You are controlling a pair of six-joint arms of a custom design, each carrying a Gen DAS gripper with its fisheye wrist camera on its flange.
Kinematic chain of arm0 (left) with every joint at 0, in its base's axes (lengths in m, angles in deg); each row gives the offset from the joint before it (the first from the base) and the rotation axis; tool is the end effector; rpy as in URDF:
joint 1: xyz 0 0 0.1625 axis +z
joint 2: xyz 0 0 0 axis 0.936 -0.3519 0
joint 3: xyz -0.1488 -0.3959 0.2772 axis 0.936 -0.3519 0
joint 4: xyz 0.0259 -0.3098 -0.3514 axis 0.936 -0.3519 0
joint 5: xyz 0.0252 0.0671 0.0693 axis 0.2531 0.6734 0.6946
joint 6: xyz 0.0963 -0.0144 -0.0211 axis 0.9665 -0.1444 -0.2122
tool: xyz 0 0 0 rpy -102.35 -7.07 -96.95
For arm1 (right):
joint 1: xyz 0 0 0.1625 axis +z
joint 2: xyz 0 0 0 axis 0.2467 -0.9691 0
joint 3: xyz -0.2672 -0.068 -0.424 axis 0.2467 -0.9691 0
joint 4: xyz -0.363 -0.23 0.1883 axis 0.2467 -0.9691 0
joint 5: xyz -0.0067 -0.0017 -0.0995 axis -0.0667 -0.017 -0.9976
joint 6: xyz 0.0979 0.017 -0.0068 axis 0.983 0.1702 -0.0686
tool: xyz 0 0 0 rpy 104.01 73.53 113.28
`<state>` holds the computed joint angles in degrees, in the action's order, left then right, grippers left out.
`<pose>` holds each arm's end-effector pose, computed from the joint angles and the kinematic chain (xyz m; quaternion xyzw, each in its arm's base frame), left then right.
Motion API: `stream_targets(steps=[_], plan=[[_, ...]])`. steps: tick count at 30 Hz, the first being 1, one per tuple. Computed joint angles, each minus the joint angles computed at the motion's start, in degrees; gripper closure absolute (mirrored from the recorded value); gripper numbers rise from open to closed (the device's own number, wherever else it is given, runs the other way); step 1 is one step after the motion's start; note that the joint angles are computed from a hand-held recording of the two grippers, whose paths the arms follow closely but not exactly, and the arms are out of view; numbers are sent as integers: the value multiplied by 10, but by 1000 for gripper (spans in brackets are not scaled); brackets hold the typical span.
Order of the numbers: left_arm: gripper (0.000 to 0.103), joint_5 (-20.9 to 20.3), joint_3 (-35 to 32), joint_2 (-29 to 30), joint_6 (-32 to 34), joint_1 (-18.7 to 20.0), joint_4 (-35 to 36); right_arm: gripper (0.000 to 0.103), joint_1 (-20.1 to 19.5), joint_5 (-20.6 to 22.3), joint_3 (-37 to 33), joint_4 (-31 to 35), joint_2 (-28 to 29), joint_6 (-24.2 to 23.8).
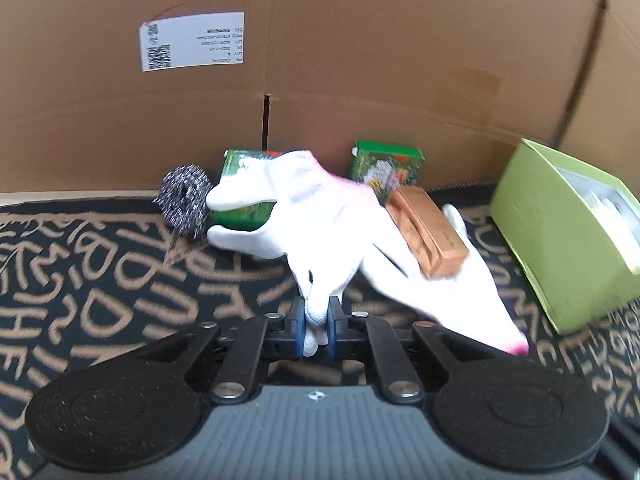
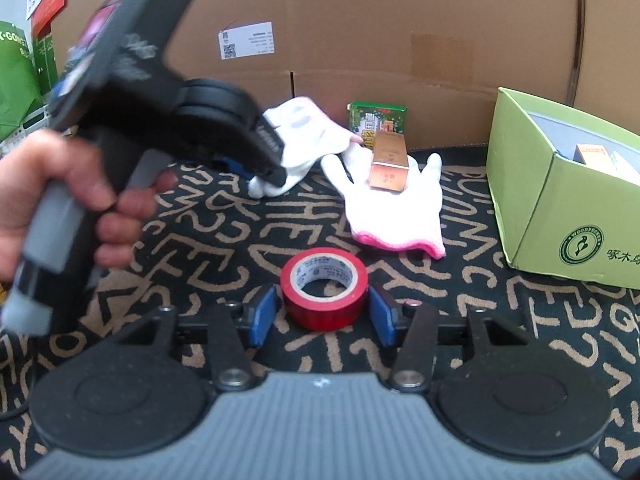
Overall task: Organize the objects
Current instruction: 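Grasp the white glove with the left tool while the right grasps the red tape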
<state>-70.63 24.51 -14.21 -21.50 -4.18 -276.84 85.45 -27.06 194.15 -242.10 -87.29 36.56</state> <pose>-0.1116 -0.7009 0.1475 0.2015 0.8691 -0.3659 0.2647 0.2006 -0.6078 -0.0123 0.2797 -0.8506 0.3543 0.2698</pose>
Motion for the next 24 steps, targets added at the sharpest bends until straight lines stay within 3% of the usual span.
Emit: stream_targets(steps=[4,6,8,11,13,15,22,23,24], plan=[[94,-27,78,-54,8,2,-7,46,0,2,1,2,-1,-2],[93,-39,114,-80,-1,3,-8,37,2,-1,0,5,0,-7],[90,-23,134,-87,-4,-1,-28,30,4,-11,-4,5,4,-13],[62,-25,137,-92,1,-1,-50,27,3,-8,-5,11,3,-13],[35,-10,126,-82,-6,-6,-65,27,3,-7,-4,9,3,-10],[27,-12,107,-60,13,-5,-86,27,2,-5,-4,11,2,-8],[17,12,33,-7,48,10,-22,27,-2,7,-4,14,-2,11],[18,17,31,0,65,10,-35,30,-3,8,-4,15,-3,11],[27,22,31,4,82,8,-38,34,-3,7,-3,11,-2,11]])
